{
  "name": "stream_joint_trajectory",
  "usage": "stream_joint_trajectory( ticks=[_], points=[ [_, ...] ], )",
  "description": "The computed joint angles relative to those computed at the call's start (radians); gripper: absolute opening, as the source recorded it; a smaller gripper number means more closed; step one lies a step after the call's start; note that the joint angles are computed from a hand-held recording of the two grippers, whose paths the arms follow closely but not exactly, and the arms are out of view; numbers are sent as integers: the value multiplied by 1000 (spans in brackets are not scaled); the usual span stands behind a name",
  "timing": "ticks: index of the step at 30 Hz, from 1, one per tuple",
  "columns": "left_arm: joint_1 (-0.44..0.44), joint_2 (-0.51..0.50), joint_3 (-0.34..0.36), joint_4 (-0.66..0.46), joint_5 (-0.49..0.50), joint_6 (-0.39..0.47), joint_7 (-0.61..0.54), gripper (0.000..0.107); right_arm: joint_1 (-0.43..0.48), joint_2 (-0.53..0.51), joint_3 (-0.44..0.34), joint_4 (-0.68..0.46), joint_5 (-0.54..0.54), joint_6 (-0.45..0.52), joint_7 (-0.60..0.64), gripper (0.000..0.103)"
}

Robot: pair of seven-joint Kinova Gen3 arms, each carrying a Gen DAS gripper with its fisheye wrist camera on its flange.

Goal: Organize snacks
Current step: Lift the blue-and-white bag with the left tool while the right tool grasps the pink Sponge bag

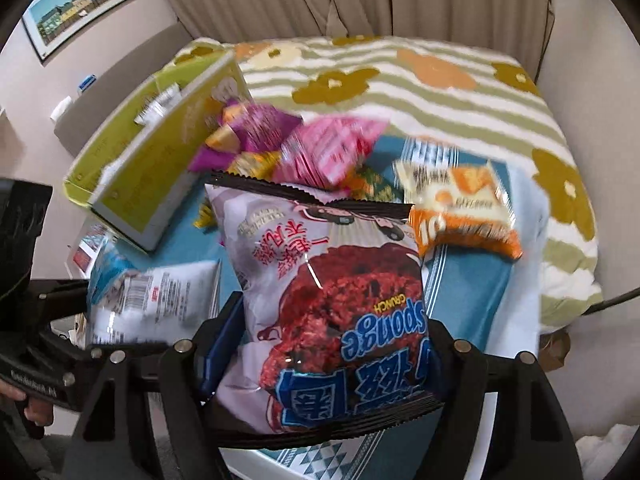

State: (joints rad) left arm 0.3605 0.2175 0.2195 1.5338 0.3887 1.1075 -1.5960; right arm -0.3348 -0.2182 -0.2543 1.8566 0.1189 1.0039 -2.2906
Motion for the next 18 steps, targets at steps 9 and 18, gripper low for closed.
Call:
stream_joint_trajectory(
  ticks=[9,18],
  points=[
    [-101,-96,-57,-128,4,59,-37,74,-13,35,-54,-201,131,68,-13,71],
    [-238,-58,-118,-243,2,99,-86,74,-126,199,-66,-408,263,55,-103,71]
  ],
)
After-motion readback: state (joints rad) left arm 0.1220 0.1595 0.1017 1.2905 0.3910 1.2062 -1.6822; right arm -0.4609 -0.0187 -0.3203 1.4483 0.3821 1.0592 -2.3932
